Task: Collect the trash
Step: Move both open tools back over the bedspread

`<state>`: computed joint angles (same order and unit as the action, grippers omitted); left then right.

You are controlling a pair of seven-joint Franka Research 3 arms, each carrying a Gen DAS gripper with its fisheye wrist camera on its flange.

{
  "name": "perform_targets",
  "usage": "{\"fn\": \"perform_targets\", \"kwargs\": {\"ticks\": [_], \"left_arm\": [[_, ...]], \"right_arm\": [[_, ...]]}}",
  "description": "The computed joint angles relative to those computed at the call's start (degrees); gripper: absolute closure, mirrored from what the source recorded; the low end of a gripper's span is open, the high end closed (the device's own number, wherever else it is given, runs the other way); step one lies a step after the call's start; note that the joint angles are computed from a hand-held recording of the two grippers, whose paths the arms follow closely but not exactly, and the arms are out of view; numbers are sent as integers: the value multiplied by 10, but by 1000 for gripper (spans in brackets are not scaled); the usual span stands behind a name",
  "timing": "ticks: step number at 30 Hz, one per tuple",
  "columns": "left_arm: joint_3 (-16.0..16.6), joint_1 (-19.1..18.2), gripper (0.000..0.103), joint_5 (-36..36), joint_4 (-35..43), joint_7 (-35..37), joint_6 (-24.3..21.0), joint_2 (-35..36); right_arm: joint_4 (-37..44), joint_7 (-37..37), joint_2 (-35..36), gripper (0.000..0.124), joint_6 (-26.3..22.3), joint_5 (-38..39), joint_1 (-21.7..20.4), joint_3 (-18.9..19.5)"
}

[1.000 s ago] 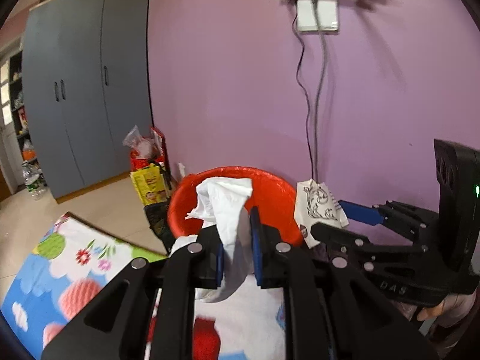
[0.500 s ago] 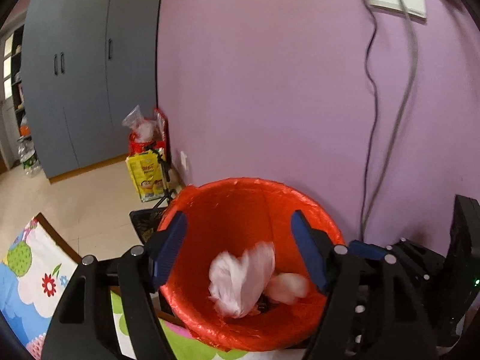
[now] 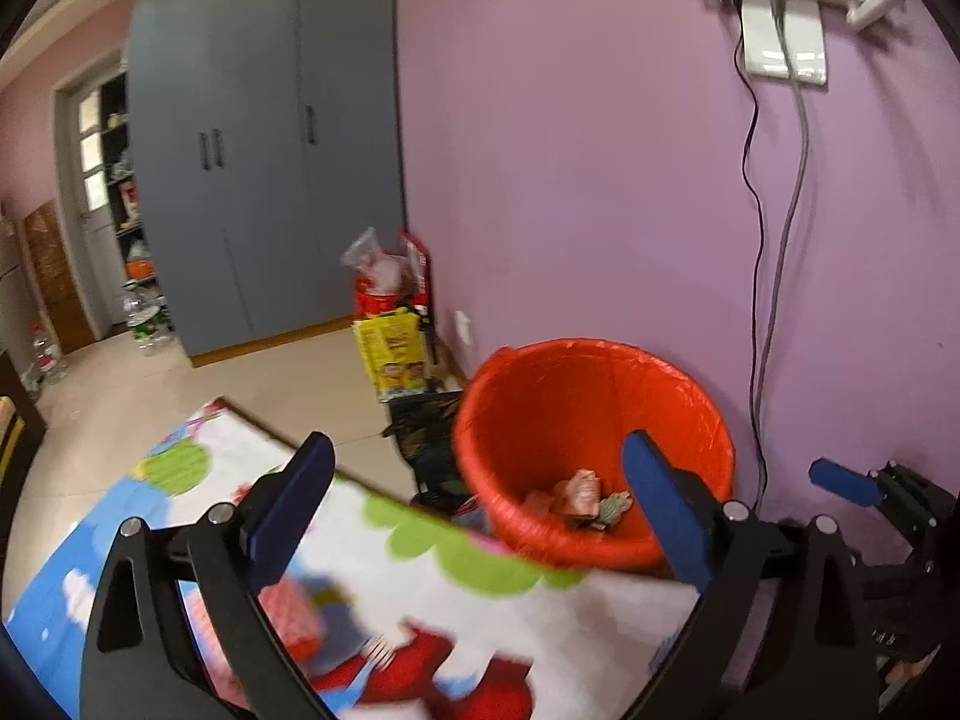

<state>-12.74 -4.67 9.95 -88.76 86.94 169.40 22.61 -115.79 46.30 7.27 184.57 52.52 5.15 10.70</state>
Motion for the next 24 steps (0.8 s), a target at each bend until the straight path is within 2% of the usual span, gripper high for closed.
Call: {"fn": "perform_targets", "kwargs": {"ticks": [4,6,9,13,15,19,20,22,24], "left_arm": [[30,10,6,14,-143,-40,58,-106],[30,25,6,10,-196,-41,76,-146],[48,33,5,25,-266,-60,91,-201],[68,48,5,64,-346,-98,104,-265],[61,72,5,99,-383,-134,116,-290],[-16,188,5,230,-440,-259,135,-322],[-24,200,5,249,-448,-274,136,-324],[-10,192,6,262,-469,-277,143,-325],[7,176,6,256,-479,-269,149,-317]], "right_arm": [[-25,-31,-36,62,9,55,12,15],[-32,-62,-51,60,12,102,27,17],[-44,-98,-69,60,11,153,57,12],[-75,-63,-90,60,8,112,97,2],[-94,-36,-99,60,12,78,113,2],[-118,-3,-109,60,25,42,147,-3],[-121,-11,-110,60,28,52,163,-12],[-132,6,-113,60,30,37,175,-15],[-150,57,-118,60,36,-10,160,4]]}}
